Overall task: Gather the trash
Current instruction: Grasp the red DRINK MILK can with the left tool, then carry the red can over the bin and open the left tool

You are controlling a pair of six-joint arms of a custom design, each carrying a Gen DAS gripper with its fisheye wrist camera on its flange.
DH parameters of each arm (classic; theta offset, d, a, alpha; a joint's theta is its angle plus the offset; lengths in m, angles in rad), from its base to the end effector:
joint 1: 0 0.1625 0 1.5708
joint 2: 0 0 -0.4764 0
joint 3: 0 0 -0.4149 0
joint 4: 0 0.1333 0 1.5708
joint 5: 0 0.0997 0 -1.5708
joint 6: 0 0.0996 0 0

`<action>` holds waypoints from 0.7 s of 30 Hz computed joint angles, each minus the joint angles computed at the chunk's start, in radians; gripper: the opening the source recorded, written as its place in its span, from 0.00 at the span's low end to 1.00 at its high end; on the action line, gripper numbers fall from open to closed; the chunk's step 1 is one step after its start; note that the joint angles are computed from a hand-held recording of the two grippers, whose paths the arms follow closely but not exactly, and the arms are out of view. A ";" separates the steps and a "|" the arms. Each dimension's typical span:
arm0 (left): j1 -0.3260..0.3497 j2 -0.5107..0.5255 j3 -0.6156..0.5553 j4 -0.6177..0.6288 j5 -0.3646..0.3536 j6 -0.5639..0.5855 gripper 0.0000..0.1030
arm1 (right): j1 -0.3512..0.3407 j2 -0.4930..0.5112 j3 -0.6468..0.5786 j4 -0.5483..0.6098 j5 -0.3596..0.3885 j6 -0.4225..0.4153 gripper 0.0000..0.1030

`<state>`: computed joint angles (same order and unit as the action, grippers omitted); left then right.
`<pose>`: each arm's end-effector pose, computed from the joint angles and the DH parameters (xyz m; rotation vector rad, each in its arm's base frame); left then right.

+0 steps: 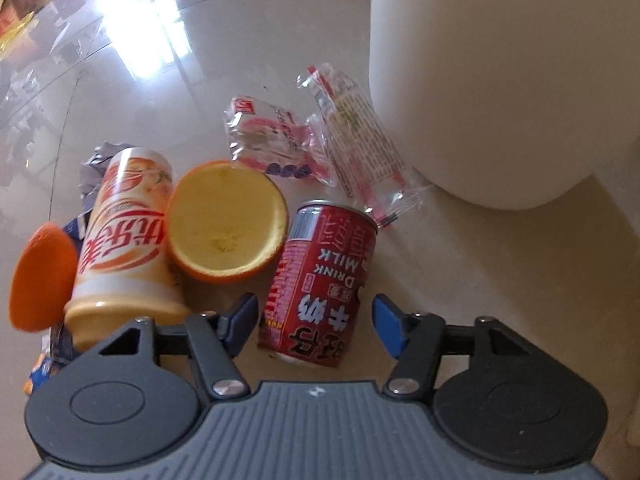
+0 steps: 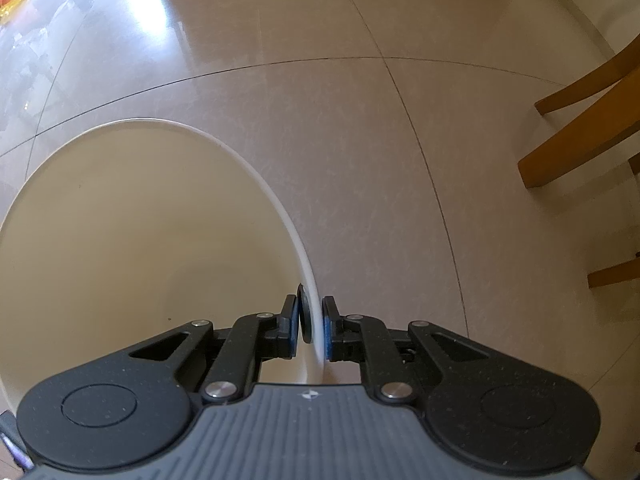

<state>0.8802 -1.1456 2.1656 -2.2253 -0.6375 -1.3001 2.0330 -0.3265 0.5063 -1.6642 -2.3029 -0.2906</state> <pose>-0.1449 -0.5102 0.1519 -0.4744 2.2051 -0.7233 0.4844 -0.8227 0.1587 0.9211 -2.2221 -0.0246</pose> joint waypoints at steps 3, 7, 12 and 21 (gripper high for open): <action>0.016 0.013 -0.004 -0.032 0.005 0.028 0.59 | -0.003 0.006 -0.014 0.006 0.002 -0.005 0.14; 0.038 0.034 -0.019 -0.065 0.002 0.082 0.59 | -0.006 -0.001 0.003 -0.013 0.004 -0.015 0.14; 0.045 0.029 -0.019 -0.090 -0.014 0.079 0.56 | -0.006 0.004 -0.004 -0.010 0.001 -0.016 0.14; -0.019 -0.030 -0.018 0.021 -0.047 -0.043 0.56 | -0.010 0.016 -0.039 0.020 0.011 -0.006 0.13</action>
<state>0.8613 -1.1759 2.1472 -2.2045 -0.6840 -1.3429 2.0234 -0.3102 0.4671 -1.6439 -2.2917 -0.2965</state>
